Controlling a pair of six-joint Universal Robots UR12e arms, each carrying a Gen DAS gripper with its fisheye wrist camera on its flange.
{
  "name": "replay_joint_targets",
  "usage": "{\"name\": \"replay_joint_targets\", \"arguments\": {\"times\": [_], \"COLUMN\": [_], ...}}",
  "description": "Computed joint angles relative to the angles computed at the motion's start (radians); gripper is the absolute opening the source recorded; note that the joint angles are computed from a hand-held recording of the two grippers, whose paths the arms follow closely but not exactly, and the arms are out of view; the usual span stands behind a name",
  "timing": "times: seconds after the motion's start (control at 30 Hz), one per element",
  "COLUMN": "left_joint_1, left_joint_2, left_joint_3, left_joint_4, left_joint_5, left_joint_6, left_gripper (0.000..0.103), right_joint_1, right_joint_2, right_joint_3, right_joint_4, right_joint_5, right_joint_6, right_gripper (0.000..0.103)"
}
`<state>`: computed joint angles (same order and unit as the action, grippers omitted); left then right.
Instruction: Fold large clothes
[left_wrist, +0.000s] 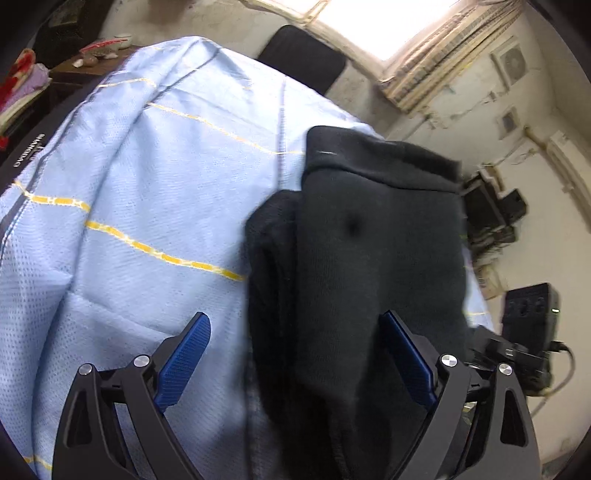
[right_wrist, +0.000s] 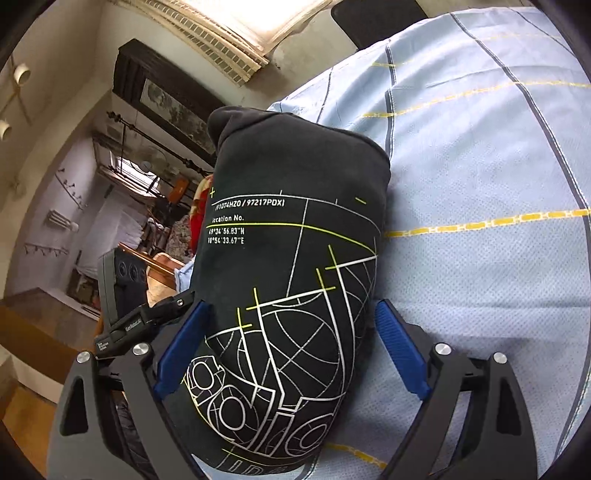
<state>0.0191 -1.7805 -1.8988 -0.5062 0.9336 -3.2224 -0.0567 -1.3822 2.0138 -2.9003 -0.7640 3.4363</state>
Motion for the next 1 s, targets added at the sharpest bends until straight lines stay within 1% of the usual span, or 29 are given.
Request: {"name": "replay_joint_targets", "arguments": {"times": [0.1, 0.17, 0.23, 0.3, 0.33, 0.37, 0.47, 0.5, 0.53, 0.57, 0.6, 0.67, 0.7, 0.77, 0.83, 0.93, 1.0], "left_joint_1": [0.007, 0.008, 0.004, 0.005, 0.004, 0.001, -0.002, -0.003, -0.004, -0.006, -0.007, -0.008, -0.007, -0.003, -0.003, -0.005, -0.005], "left_joint_2": [0.005, 0.003, -0.001, -0.004, -0.004, -0.003, 0.006, 0.007, 0.007, 0.006, 0.008, 0.012, 0.014, 0.015, 0.02, 0.027, 0.031], "left_joint_3": [-0.008, -0.005, 0.0, 0.0, 0.001, 0.002, -0.004, -0.003, -0.002, 0.0, 0.0, -0.003, -0.005, -0.007, -0.011, -0.014, -0.015], "left_joint_4": [0.01, -0.008, -0.029, -0.036, -0.033, -0.021, -0.008, -0.011, -0.013, -0.016, -0.019, -0.014, -0.013, -0.012, -0.004, 0.002, 0.006], "left_joint_5": [-0.083, -0.117, -0.104, -0.108, -0.098, -0.072, -0.026, -0.013, -0.004, 0.009, 0.026, 0.053, 0.057, 0.051, 0.056, 0.083, 0.104], "left_joint_6": [0.033, 0.048, 0.051, 0.045, 0.041, 0.036, 0.034, 0.033, 0.028, 0.023, 0.022, 0.014, 0.009, 0.01, 0.011, 0.016, 0.013], "left_gripper": [0.094, 0.094, 0.094, 0.094, 0.094, 0.094, 0.094, 0.094, 0.094, 0.094, 0.094, 0.094, 0.094, 0.094, 0.094, 0.093, 0.092], "right_joint_1": [-0.003, -0.004, -0.007, -0.008, -0.008, -0.007, -0.001, 0.003, 0.007, 0.012, 0.018, 0.032, 0.045, 0.07, 0.08, 0.121, 0.131], "right_joint_2": [-0.007, -0.012, -0.016, -0.017, -0.017, -0.018, -0.03, -0.036, -0.042, -0.045, -0.048, -0.05, -0.049, -0.048, -0.042, -0.028, -0.012], "right_joint_3": [0.0, -0.001, 0.001, 0.001, 0.001, 0.001, 0.01, 0.015, 0.018, 0.02, 0.022, 0.018, 0.014, 0.002, -0.014, -0.064, -0.085], "right_joint_4": [0.001, -0.003, -0.015, -0.016, -0.014, -0.012, -0.046, -0.077, -0.092, -0.104, -0.121, -0.134, -0.143, -0.15, -0.14, -0.056, -0.018], "right_joint_5": [0.003, 0.005, 0.009, 0.012, 0.011, 0.008, -0.037, -0.065, -0.085, -0.102, -0.12, -0.147, -0.181, -0.245, -0.244, -0.321, -0.318], "right_joint_6": [-0.01, -0.011, -0.007, -0.004, -0.005, -0.005, 0.005, 0.008, 0.0, -0.008, -0.016, -0.039, -0.054, -0.089, -0.121, -0.208, -0.222], "right_gripper": [0.088, 0.088, 0.088, 0.088, 0.088, 0.088, 0.087, 0.077, 0.069, 0.053, 0.041, 0.032, 0.027, 0.026, 0.025, 0.026, 0.027]}}
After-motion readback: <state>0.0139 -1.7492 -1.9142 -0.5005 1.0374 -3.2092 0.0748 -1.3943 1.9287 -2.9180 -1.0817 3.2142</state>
